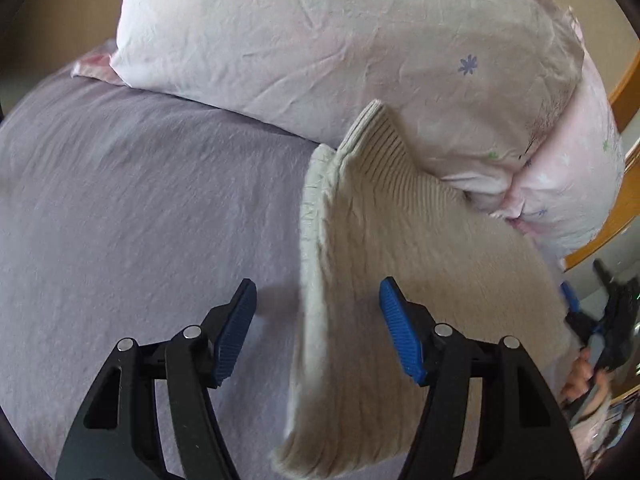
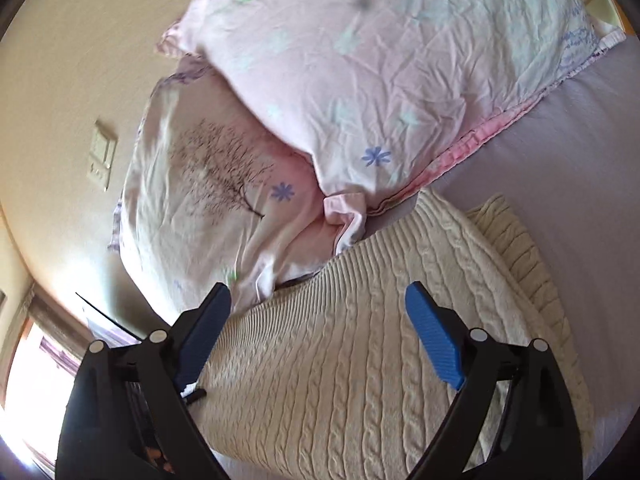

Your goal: Fold small clothes

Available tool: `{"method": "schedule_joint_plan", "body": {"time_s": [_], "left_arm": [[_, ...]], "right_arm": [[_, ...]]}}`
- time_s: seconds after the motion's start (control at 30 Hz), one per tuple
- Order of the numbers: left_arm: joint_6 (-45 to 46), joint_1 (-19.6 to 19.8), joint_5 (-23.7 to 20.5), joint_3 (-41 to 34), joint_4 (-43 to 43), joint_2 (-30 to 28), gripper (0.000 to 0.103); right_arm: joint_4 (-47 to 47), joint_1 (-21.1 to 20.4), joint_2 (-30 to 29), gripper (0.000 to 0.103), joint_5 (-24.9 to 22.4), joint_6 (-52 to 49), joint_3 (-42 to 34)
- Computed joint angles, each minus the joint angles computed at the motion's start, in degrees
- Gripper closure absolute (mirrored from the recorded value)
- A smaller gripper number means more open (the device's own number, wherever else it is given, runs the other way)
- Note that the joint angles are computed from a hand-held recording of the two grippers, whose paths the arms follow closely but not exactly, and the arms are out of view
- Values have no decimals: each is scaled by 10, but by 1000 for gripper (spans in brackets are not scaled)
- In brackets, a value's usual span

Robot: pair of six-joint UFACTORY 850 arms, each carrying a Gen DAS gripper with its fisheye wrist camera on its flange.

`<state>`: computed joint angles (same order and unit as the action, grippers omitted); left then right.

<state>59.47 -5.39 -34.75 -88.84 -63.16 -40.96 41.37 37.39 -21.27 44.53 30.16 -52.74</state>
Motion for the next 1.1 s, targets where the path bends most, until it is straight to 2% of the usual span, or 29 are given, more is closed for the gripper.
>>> {"method": "schedule_joint_plan", "body": {"time_s": [0.03,0.07,0.1,0.13,0.17,0.27,0.37,0.47,0.53,0.6,0.67,0.77,0.8,0.87,0.93,0.97,1.0,1.07,1.1], "left_arm": [[-6,2,-11,-10,-13,-8,41],[-17,4,-19,-21,-21,-16,48],[-52,6,-50,-47,-7,-35,80],[-74,6,-61,-58,-12,-44,86],[-87,3,-61,-62,-8,-48,87],[-106,-14,-23,-46,43,-24,91],[-107,-24,-32,-32,23,12,91],[-97,-65,-23,-18,12,55,91],[-89,-110,-17,-15,5,75,91],[-83,-155,-30,-25,-12,75,91],[-66,-197,-48,-42,-43,59,91],[-100,-245,-129,-104,-71,-9,91],[-133,-253,-166,-133,-72,-38,90],[-169,-259,-209,-162,-83,-70,89],[-127,-249,-245,-150,-135,-68,89],[-101,-243,-247,-137,-146,-56,89],[-64,-233,-246,-113,-159,-34,86],[-20,-221,-211,-74,-149,5,58],[12,-220,-167,-43,-140,32,39]], "right_arm": [[-3,1,0,14,4,2,1],[-9,1,-2,13,7,6,-1],[-16,1,-6,12,10,7,-5],[-18,0,-6,12,11,4,-6],[-19,0,-5,12,12,0,-5],[-10,3,7,12,25,-14,9],[18,9,30,12,45,-33,29],[62,20,59,12,76,-69,54],[102,26,71,12,92,-107,63],[172,34,83,12,106,-171,69],[199,34,94,12,112,-186,79],[233,29,114,12,113,-182,103],[247,28,121,12,113,-179,110],[258,23,133,12,109,-170,125],[226,14,148,12,102,-130,146],[204,10,152,12,96,-115,152],[162,-3,157,12,71,-98,156],[136,-20,154,14,8,-112,144],[153,-31,146,19,-46,-148,126]]}}
